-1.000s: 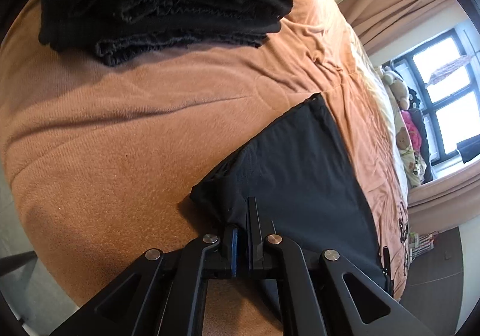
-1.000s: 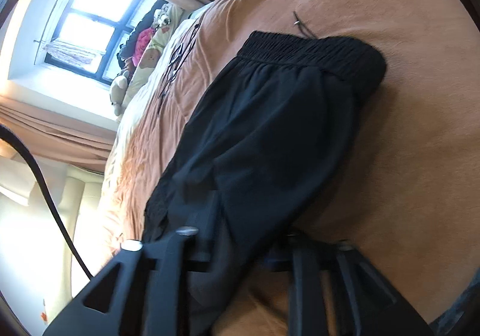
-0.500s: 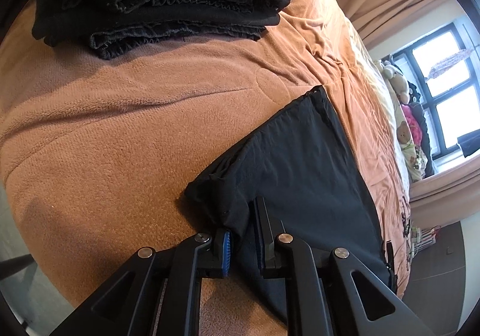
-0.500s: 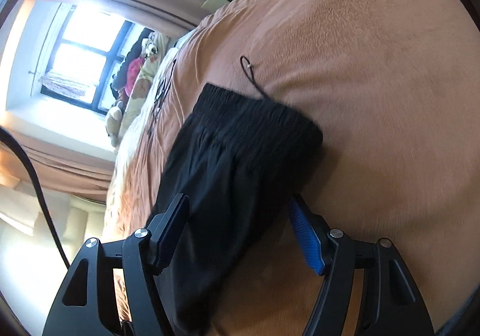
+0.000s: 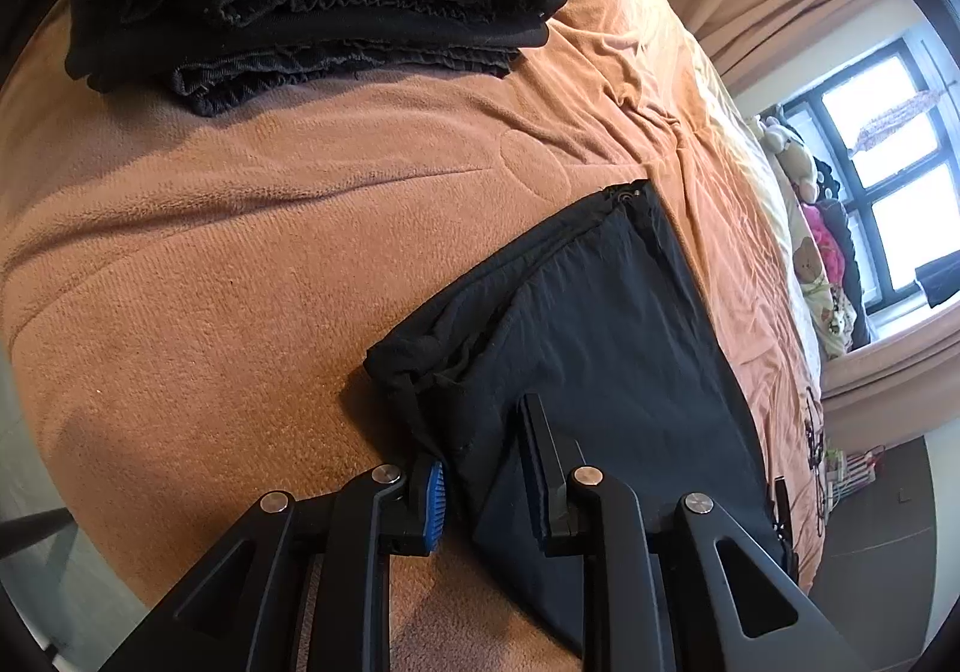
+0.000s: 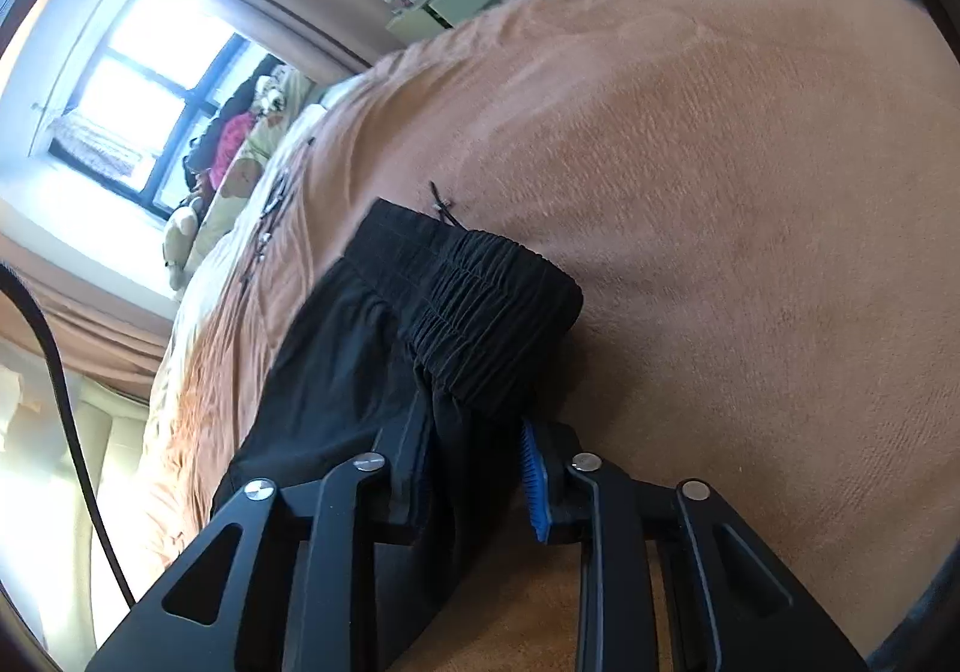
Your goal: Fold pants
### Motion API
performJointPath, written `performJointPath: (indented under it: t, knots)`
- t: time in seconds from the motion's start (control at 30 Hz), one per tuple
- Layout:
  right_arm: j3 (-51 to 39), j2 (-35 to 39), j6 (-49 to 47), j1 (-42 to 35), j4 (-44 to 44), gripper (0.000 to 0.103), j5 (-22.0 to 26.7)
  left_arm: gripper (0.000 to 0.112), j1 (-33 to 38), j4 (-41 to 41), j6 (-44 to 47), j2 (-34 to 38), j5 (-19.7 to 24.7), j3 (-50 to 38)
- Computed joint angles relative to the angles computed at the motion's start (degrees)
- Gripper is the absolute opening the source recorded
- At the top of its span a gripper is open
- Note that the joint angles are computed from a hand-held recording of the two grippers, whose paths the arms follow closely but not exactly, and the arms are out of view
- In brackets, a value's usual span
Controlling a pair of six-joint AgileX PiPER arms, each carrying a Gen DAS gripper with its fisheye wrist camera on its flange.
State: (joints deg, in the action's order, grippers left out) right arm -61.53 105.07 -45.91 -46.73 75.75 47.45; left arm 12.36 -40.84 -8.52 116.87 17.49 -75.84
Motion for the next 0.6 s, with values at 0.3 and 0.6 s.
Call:
performJointPath:
  t: [0.3,0.6]
  knots:
    - [11.94,-14.28,-2.63,-8.11,-4.73,0.037,6.25,0.032,1.48,-29.39,30.30,-0.76,-1.43,4.58]
    - [17.63,-29.22,-0.75,-8.84,-9.88,0.037,9.77,0.035,0.11,-21.87,29.85,0.40,-3.17,2.24]
